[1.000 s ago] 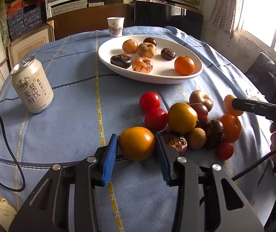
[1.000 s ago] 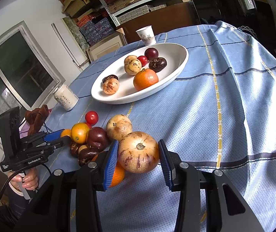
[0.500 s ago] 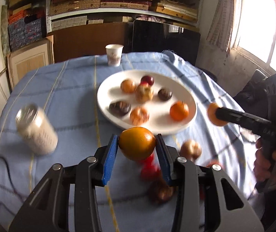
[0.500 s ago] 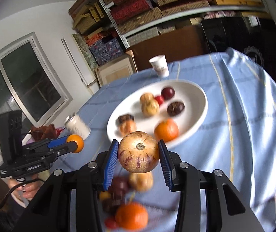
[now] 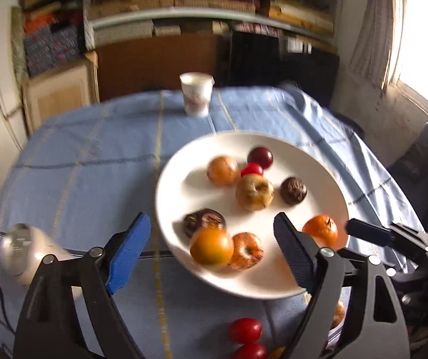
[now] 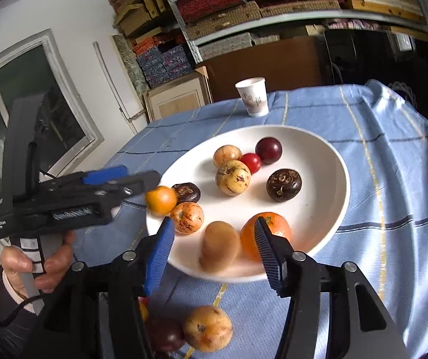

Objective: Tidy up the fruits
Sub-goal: 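Carry both fruits onto the white plate and open both tools, then grasp the large orange with the right tool and lift it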

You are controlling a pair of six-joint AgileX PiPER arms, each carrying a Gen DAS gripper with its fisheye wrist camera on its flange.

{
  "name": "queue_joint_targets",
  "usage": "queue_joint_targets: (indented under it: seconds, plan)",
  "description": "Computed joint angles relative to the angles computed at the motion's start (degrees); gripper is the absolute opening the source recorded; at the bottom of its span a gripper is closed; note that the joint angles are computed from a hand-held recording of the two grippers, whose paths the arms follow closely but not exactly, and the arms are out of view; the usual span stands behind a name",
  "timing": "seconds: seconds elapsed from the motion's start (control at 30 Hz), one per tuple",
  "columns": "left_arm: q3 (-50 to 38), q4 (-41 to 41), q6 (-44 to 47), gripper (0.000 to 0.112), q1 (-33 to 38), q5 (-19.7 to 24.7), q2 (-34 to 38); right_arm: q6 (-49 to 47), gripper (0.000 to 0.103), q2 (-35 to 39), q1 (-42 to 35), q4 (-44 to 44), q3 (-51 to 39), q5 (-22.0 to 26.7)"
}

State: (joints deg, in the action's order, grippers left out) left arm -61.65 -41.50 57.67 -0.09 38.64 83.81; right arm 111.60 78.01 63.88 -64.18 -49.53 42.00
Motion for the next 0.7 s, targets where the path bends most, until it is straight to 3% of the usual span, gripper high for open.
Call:
queue_joint_targets:
  seconds: [0.07,0.2,0.3,0.4,0.6,0.7]
  plan:
    - [2.7,-3.1,4.7,0.086,2.9,1.3,-3.2,-0.8,0.056,-2.1,2.9,0.5,1.0,1.6]
    - [10.4,-12.7,18.8,0.091,13.5,9.2,-9.0,-1.8,0.057,-4.7,9.5,1.6,3.4,4.6]
    - [14.7,-14.5,25.4,0.091,18.4,11.8,-10.5,-4.8,0.057,-7.2,11.6,4.5,6.4,2.2]
    - [16.9,-14.0,27.2,0.091,21.0,12.8,-11.1,-8.0,0.057,-11.4,13.7,5.9,10.3,-2.5]
    - [17.8,-14.4,28.3,0.092,24.6,15.0,-11.1,-12.4,0.057,-12.2,19.2,8.7,10.4,0.3]
    - [18.1,-14.2,28.0,0.092,24.4,14.1,-11.5,-16.9,0.057,-10.4,18.4,12.3,9.4,-0.9]
